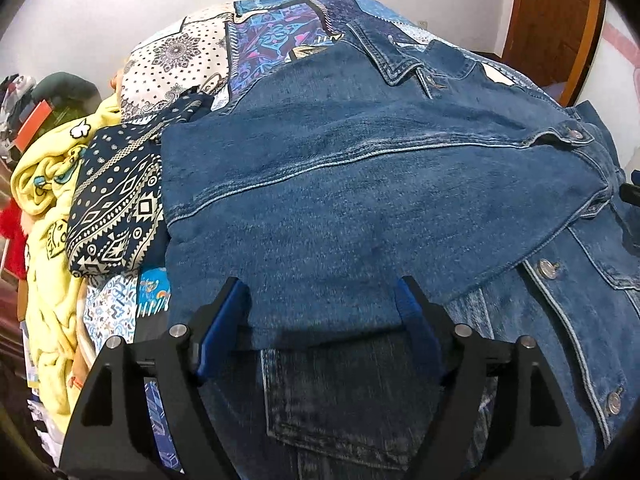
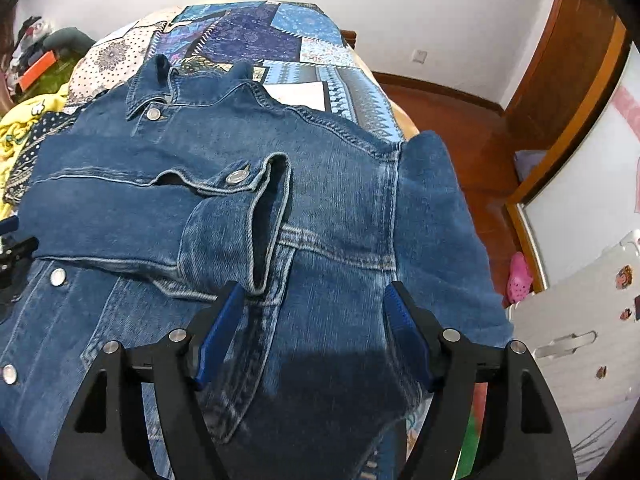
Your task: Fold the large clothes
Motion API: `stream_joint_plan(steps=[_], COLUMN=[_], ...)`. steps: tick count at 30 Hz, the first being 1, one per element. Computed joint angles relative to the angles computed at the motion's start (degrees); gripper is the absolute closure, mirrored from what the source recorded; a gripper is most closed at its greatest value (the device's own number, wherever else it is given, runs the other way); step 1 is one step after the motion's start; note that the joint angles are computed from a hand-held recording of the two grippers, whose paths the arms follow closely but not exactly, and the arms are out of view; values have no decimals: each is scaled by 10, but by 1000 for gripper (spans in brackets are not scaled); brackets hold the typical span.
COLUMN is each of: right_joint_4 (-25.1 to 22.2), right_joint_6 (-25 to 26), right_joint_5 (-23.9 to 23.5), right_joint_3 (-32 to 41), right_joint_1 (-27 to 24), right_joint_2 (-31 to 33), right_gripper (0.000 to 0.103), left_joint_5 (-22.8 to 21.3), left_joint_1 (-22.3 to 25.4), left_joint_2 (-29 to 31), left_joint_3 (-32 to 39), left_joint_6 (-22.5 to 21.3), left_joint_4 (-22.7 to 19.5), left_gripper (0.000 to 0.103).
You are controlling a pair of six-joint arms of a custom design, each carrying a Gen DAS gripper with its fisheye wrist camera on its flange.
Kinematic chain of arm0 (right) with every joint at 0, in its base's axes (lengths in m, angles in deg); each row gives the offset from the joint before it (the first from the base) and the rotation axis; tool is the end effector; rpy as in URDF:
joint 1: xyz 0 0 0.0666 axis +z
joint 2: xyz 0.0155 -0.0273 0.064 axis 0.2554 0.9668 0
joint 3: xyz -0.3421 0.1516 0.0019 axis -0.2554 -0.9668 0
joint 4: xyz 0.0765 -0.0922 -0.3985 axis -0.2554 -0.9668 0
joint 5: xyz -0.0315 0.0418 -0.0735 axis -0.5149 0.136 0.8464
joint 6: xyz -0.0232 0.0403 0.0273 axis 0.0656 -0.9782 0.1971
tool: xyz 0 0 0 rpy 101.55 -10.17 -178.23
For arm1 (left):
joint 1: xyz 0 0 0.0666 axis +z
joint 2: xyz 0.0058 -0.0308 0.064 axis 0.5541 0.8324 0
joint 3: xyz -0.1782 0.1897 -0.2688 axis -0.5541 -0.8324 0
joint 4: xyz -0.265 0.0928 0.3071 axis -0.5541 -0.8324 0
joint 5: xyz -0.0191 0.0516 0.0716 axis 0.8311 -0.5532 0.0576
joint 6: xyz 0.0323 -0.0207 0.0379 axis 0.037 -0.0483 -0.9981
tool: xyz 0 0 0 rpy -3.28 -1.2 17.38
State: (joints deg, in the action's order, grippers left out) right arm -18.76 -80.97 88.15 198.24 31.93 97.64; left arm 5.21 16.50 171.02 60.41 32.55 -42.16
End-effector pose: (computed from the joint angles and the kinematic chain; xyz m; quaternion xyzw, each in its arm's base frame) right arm 0.4722 0.1324 0.5675 0.1574 0.9512 -0.0691 0.2564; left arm 0.6384 -0.2002 0.4877 0.3039 0.9150 -0.0313 0.2635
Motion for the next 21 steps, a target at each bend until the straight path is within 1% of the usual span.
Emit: stream_joint_plan(steps=[4, 7, 9, 11, 13, 15, 18, 19, 21], right_joint_4=[22, 48, 54, 45, 31, 20, 12, 16, 27], right_joint_6=[-14, -28, -41, -58, -77, -92, -120, -129, -144], right_joint_5=[-6, -48, -59, -60, -55, -63, -106, -132, -163], right_joint_3=[-20, -45, -56, -65, -79, -93, -129, -148, -170], right_joint_1=[-1, -17, -28, -44, -63, -82, -122, -139, -156], right_joint_2=[-32, -66, -83, -99, -115, -127, -153, -164, -173], right_gripper=[34, 33, 33, 33, 33, 33, 33, 33, 33], left_joint_5=[-1, 6, 9, 10, 21, 31, 50, 51, 52], left_joint_1=[-4, -11, -17, -23, -29, -34, -43, -45, -50], left_joint_2=[-3, -5, -4, 7, 23, 45, 94, 103, 112], left_joint_3=[13, 30, 44, 71, 105, 144, 227, 240, 246], left_joint_6=[-26, -33, -25, -11, 7, 22, 36, 39, 46], left_joint_4=[-23, -31, -28, -33, -39, -55, -104, -113, -118], left_gripper=[26, 26, 26, 24, 23, 23, 23, 23, 23])
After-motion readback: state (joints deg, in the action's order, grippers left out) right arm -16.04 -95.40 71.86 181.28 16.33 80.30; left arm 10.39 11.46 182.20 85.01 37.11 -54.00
